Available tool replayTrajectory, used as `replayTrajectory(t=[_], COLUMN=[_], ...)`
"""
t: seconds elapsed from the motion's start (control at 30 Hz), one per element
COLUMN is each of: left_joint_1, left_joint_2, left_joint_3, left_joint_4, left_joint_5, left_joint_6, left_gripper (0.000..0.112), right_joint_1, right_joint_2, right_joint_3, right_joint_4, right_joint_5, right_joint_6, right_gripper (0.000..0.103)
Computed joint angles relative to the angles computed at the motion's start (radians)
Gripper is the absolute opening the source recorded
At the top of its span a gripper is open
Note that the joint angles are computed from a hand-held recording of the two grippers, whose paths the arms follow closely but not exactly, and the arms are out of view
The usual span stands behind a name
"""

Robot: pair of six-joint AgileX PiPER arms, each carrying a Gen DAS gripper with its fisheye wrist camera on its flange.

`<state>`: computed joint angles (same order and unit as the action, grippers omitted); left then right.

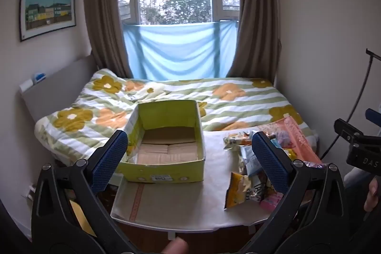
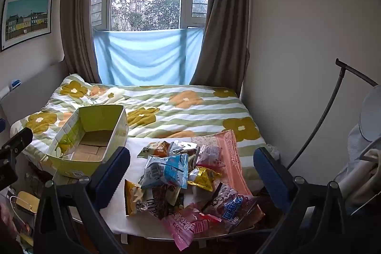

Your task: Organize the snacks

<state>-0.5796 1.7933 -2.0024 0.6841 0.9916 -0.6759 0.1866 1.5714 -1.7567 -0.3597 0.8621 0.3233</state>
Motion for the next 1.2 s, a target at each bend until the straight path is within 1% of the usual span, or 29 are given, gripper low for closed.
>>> replayTrajectory(t=[0.1, 0.13, 0.2, 0.27, 0.33, 0.37, 0.47, 0.53, 0.6, 0.83, 0.9, 1.07, 1.2], left_joint_1=[-0.004, -0.004, -0.001, -0.016, -0.019, 0.007, 0.015, 0.021, 0.019, 0.023, 0.022, 0.02, 0.018], left_joint_2=[0.015, 0.011, -0.034, -0.008, -0.022, -0.03, -0.036, -0.04, -0.038, -0.04, -0.045, -0.038, -0.038], left_joint_3=[-0.021, -0.015, 0.049, 0.024, 0.05, 0.059, 0.062, 0.062, 0.056, 0.055, 0.063, 0.062, 0.07], left_joint_4=[0.003, 0.006, 0.023, 0.031, 0.038, 0.007, -0.017, -0.029, -0.027, -0.03, -0.023, -0.008, -0.006], left_joint_5=[0.006, 0.002, -0.03, -0.023, -0.04, -0.061, -0.07, -0.071, -0.065, -0.061, -0.067, -0.061, -0.065], left_joint_6=[-0.013, -0.018, -0.046, -0.034, -0.054, -0.031, -0.018, -0.01, -0.008, -0.002, -0.011, -0.015, -0.021], left_gripper=[0.103, 0.103, 0.103, 0.103, 0.103, 0.103, 0.103, 0.103, 0.103, 0.103, 0.103, 0.103, 0.103], right_joint_1=[0.004, 0.005, 0.006, 0.002, 0.004, 0.004, 0.008, 0.005, 0.006, -0.009, 0.018, 0.021, 0.041], right_joint_2=[-0.002, 0.0, 0.003, -0.004, -0.002, -0.002, -0.004, -0.008, -0.005, -0.016, -0.001, -0.004, 0.002], right_joint_3=[0.002, -0.003, -0.007, 0.004, 0.002, 0.003, 0.003, 0.023, 0.008, 0.027, 0.011, 0.02, 0.008], right_joint_4=[-0.006, -0.004, -0.002, 0.006, 0.0, -0.003, -0.007, -0.008, -0.006, 0.017, -0.016, -0.015, -0.033], right_joint_5=[0.0, 0.007, 0.012, 0.004, 0.009, 0.008, 0.008, -0.009, 0.004, -0.007, 0.01, 0.007, 0.022], right_joint_6=[0.003, 0.002, -0.002, -0.007, -0.006, -0.004, 0.002, 0.006, 0.003, -0.017, 0.018, 0.024, 0.038], right_gripper=[0.103, 0.103, 0.103, 0.103, 0.103, 0.103, 0.103, 0.103, 0.103, 0.103, 0.103, 0.103, 0.103])
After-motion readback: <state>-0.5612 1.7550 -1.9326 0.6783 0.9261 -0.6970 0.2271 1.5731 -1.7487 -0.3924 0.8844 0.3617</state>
